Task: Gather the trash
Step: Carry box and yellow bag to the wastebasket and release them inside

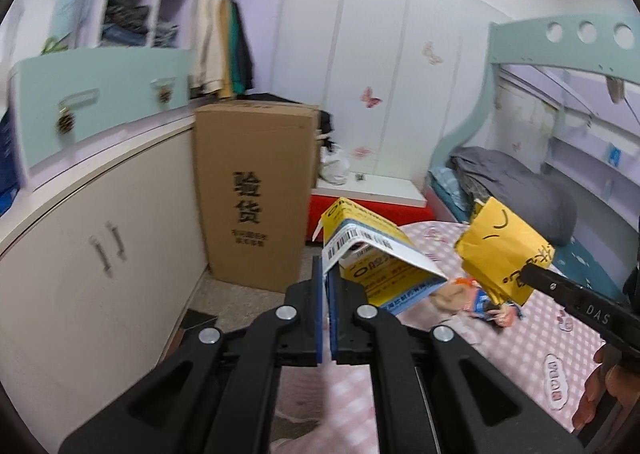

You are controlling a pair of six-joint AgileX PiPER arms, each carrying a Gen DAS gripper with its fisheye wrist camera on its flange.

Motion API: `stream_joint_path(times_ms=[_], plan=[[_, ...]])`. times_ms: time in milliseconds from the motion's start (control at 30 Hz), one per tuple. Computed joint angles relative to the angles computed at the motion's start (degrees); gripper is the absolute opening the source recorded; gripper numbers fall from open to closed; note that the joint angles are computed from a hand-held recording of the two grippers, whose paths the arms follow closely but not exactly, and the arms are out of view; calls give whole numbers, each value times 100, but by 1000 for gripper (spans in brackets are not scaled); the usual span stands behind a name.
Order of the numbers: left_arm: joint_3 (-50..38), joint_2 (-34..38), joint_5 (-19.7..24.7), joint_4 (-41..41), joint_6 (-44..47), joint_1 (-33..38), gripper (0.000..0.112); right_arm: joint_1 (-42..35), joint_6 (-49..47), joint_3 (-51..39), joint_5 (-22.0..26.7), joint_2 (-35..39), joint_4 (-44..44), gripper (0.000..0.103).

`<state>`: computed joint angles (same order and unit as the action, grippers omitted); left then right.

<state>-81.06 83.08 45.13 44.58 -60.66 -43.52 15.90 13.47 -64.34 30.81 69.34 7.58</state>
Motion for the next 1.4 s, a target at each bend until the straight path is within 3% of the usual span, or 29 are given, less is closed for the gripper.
stream_joint_path(times_ms=[200, 400, 667, 800, 867, 967, 1033, 1400], plan=[[1375, -1022, -445, -583, 420, 1234, 2, 1545, 1274, -537, -348, 1057, -933, 23], [2502, -1527, -1200, -2015, 1975, 3163, 2, 2583, 1612, -1523, -468, 2521, -1078, 23], [3113, -924, -1993, -4671, 5018, 5481, 2, 3326, 1719, -3354, -181, 4509, -998, 23], [2997, -276, -2222, -5479, 5889, 6047, 5, 3397, 1779, -3989, 51, 5144, -925, 23], [2943, -14, -2270, -5467, 5867, 6126, 10, 3399, 1739, -4285, 236, 5415, -840, 23], [2942, 246, -2282, -5049, 5379, 6221, 47, 3422, 1787, -4449, 358, 5645, -866, 23], [3112, 229, -2473, -4853, 5184, 6244, 50, 3427, 1764, -4462, 381, 5711, -820, 23], [3222, 97, -2451, -4195, 4616, 6050, 58, 3565, 1702, -4601, 551, 5808, -844, 23]])
